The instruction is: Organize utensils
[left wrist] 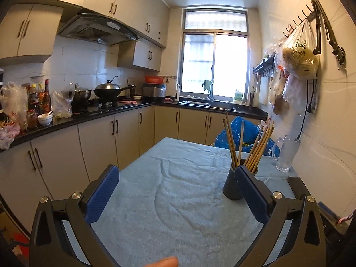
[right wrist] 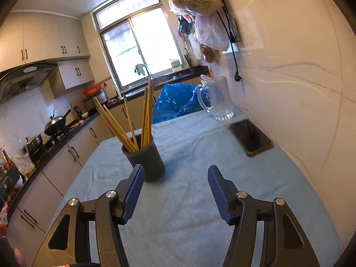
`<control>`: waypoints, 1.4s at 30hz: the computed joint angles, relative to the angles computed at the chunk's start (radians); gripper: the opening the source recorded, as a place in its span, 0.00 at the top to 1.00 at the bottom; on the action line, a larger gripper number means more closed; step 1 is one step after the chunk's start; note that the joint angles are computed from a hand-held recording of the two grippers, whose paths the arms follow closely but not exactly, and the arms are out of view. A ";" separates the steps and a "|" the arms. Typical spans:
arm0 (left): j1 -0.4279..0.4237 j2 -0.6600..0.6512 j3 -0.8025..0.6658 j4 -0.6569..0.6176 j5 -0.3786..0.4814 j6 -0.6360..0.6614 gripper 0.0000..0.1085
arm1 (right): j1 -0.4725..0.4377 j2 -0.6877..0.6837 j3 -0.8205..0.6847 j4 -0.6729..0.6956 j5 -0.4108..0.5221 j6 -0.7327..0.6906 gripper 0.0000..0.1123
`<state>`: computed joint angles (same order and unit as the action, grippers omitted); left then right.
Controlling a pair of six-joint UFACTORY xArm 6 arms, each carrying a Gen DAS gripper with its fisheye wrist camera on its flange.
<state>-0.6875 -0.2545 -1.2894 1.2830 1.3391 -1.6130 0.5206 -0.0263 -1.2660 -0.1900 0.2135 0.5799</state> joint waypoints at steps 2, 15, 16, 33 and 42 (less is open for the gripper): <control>-0.018 -0.004 0.011 0.004 0.010 -0.027 0.05 | -0.002 -0.028 0.039 -0.032 0.001 0.034 0.41; -0.037 -0.005 0.049 -0.192 -0.039 0.037 0.05 | -0.010 -0.129 0.154 -0.260 0.028 0.265 0.38; -0.038 -0.002 0.047 -0.203 -0.036 0.042 0.05 | -0.008 -0.133 0.154 -0.275 0.036 0.276 0.37; -0.013 0.014 0.056 -0.275 -0.062 0.065 0.05 | 0.017 -0.145 0.158 -0.495 0.054 0.429 0.33; -0.001 0.015 0.062 -0.299 -0.089 0.074 0.05 | 0.020 -0.139 0.143 -0.565 0.075 0.465 0.31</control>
